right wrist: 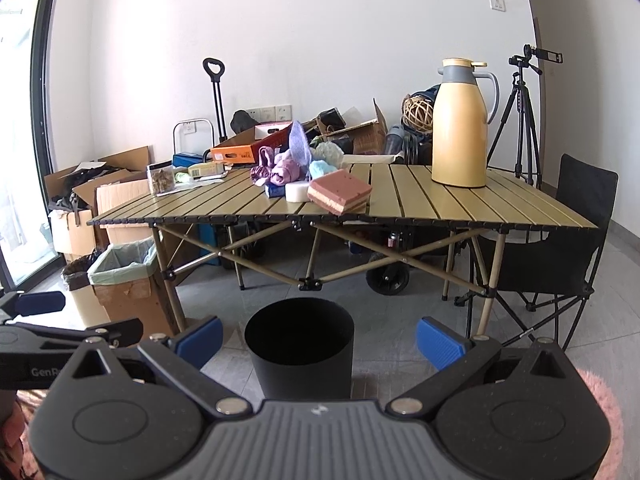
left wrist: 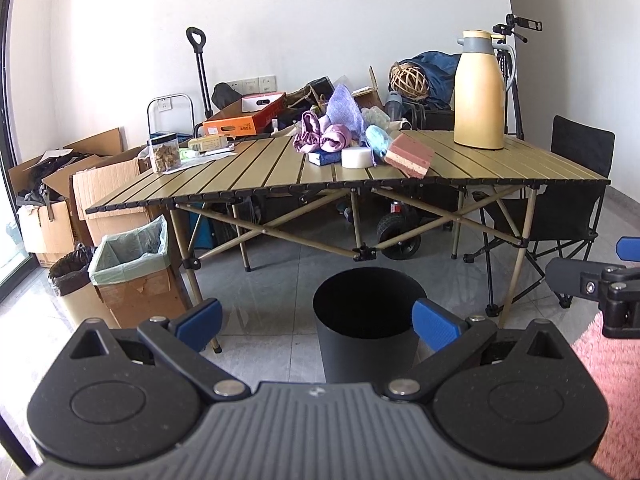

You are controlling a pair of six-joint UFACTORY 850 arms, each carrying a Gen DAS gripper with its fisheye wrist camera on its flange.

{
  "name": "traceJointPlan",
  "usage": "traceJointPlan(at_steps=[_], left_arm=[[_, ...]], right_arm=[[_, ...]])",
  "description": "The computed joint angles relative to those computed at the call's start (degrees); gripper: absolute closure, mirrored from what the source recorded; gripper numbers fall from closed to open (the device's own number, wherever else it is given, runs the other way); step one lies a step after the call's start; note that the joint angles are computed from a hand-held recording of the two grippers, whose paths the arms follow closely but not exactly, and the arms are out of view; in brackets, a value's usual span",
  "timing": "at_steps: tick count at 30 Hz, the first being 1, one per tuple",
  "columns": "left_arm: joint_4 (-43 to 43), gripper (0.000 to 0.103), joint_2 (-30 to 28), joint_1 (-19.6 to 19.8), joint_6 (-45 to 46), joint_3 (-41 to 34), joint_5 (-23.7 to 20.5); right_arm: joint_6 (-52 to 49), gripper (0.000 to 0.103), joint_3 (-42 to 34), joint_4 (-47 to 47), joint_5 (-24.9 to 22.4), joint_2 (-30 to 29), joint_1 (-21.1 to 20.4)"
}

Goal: Collect trash
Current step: 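Move both tools forward toward the pink sponge and white foam sponge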

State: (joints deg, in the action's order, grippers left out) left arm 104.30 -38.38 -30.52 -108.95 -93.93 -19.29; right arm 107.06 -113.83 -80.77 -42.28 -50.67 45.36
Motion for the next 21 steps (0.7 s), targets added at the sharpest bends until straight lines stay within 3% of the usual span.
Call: traceJointPlan(at_steps=[14,17,21], left_arm=[[-7.7,0.0,-9.0,1.8,9.8,-14.3,3.1],[-11.6,0.0,-11.4,2.2,14.3,-18.2,4.2],[-23.9,0.0,-15.9,2.7,27.1,-25.7,4.8]], right_arm=[[-9.1,0.0,-14.5,4.1,1.9,-8.5,-4.1],[-12.0,0.0,-19.5,5.6,2.2,-11.4,-5.0],[-17.6,0.0,-28.3,9.0,2.0,-16.5,-6.2]])
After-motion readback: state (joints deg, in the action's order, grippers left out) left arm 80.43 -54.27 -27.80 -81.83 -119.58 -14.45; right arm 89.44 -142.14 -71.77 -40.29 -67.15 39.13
